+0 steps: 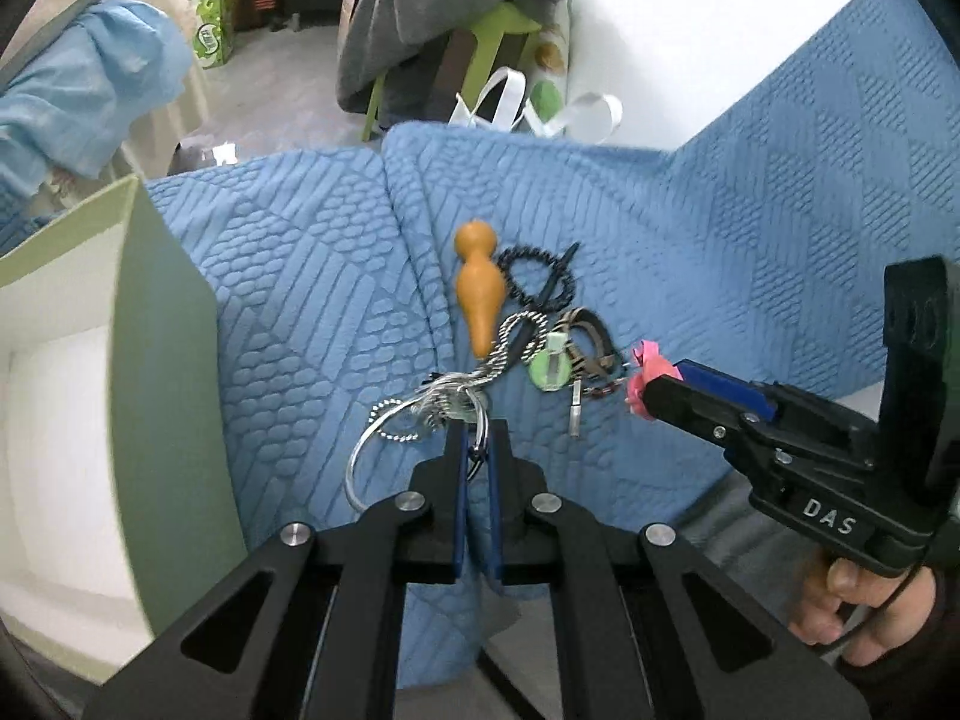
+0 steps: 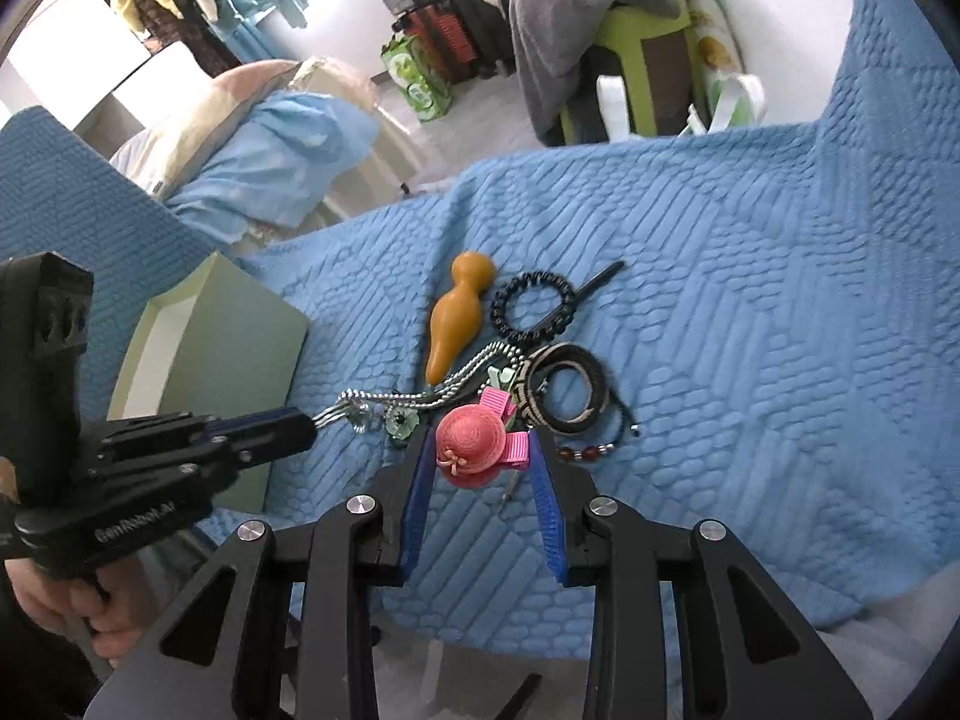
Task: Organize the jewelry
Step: 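Carry the silver hoop and pink hat clip over the open box with both grippers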
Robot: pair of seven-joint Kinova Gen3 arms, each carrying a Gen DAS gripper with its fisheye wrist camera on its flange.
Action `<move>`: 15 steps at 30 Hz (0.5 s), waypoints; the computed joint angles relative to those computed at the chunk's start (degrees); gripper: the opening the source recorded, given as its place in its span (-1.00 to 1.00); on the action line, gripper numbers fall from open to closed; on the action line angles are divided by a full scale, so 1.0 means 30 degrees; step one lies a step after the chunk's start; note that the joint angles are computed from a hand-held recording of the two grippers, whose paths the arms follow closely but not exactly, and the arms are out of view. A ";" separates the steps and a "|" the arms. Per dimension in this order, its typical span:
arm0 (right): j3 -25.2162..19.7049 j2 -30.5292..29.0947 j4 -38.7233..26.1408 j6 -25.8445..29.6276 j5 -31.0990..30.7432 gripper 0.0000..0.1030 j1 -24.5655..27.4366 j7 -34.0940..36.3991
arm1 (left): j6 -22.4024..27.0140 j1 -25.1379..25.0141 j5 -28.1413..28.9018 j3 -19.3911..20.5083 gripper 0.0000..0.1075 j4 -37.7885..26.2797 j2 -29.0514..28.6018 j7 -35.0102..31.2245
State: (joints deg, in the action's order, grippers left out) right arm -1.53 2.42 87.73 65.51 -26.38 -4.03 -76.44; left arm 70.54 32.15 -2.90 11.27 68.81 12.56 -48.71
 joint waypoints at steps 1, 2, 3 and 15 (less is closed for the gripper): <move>-0.0018 -0.0161 -0.0134 0.0088 0.0254 -0.44 -0.0054 -0.0264 | 0.0044 0.0008 0.0047 0.0002 -0.90 -0.0094 -0.0129 0.0101; 0.0009 -0.0290 -0.0249 0.0215 0.0318 -0.44 -0.0055 -0.0406 | 0.0073 -0.0012 0.0117 0.0003 -0.90 -0.0219 -0.0240 0.0216; 0.0047 -0.0398 -0.0334 0.0319 0.0319 -0.44 -0.0046 -0.0484 | 0.0132 -0.0001 0.0117 0.0001 -0.90 -0.0377 -0.0325 0.0395; 0.0011 -0.1709 -0.2495 0.1465 0.2091 -0.44 -0.0748 -0.2694 | -0.0454 -0.0970 0.1594 0.0131 -0.90 -0.1084 -0.1939 0.1343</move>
State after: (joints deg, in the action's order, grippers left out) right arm -1.49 -2.71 80.24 69.91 -20.10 -6.28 -84.53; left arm 69.18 29.23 1.88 11.66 65.56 6.75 -44.68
